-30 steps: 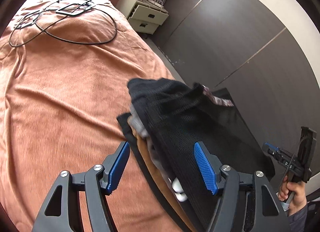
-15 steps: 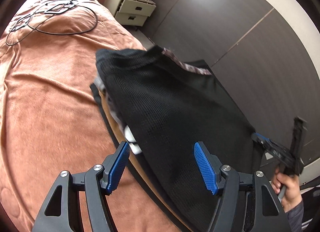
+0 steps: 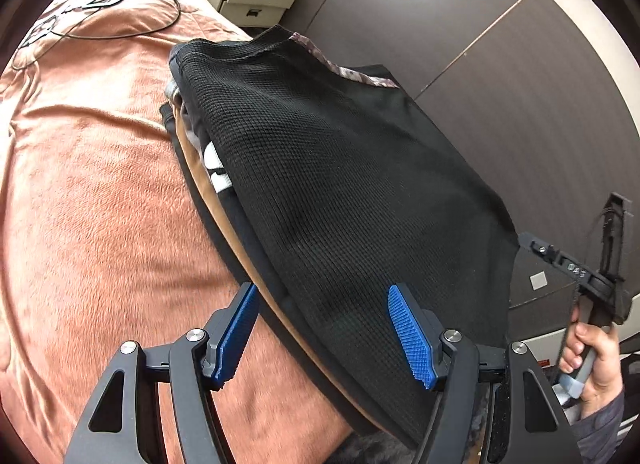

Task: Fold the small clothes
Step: 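Open both tools and release the shirt on the stack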

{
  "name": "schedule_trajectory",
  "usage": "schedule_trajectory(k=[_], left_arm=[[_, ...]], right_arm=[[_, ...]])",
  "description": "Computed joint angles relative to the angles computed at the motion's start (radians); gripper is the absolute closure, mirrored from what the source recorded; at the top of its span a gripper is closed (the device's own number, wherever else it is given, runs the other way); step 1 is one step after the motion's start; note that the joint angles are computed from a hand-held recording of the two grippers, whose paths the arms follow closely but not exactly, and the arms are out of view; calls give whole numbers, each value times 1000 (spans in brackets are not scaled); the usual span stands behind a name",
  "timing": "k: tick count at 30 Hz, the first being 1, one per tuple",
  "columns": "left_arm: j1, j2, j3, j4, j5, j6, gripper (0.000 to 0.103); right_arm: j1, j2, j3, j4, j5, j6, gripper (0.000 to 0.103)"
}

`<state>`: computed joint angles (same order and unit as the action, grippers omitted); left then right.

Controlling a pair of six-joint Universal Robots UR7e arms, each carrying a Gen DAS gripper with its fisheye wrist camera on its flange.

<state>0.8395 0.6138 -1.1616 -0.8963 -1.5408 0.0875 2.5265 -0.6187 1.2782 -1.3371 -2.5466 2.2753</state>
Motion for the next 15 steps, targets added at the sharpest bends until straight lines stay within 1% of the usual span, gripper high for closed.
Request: schedule_trajectory(k=[1, 2, 3, 4, 5, 6, 7, 8, 9, 10, 11, 13, 15], left_arm=[[-3, 0, -12, 10, 1, -2, 34], [-6, -1, -26, 20, 0, -2, 34], [-11, 1, -45, 32, -1, -2, 34], [-16, -1, -61, 40, 4, 1, 34], [-20, -2, -78, 46, 10, 6, 33], [-24, -4, -91, 50, 13, 11, 29], [-28, -7, -109, 57, 13, 13, 26], [-28, -12, -112, 58, 11, 14, 17], [-30, -16, -124, 64, 8, 15, 9], [-31, -24, -132, 67, 9, 19, 5], [-31, -30, -139, 73, 5, 22, 0], [-29, -51, -145, 95, -7, 19, 0], [-32, -66, -158, 115, 5, 21, 0]], right_arm=[[11, 17, -36, 31, 4, 7, 81], [19, 29, -62, 51, 7, 10, 78], [25, 42, -91, 82, 12, 18, 63], [33, 67, -147, 148, 23, 46, 39], [46, 103, -219, 233, 31, 79, 30], [54, 132, -280, 305, 32, 100, 23], [63, 162, -341, 365, 33, 113, 22], [73, 198, -412, 410, 35, 121, 20], [82, 227, -471, 447, 37, 132, 15], [90, 258, -535, 496, 38, 150, 11], [97, 294, -608, 555, 37, 169, 9], [113, 386, -787, 683, 30, 197, 0], [123, 458, -921, 758, 38, 207, 0]])
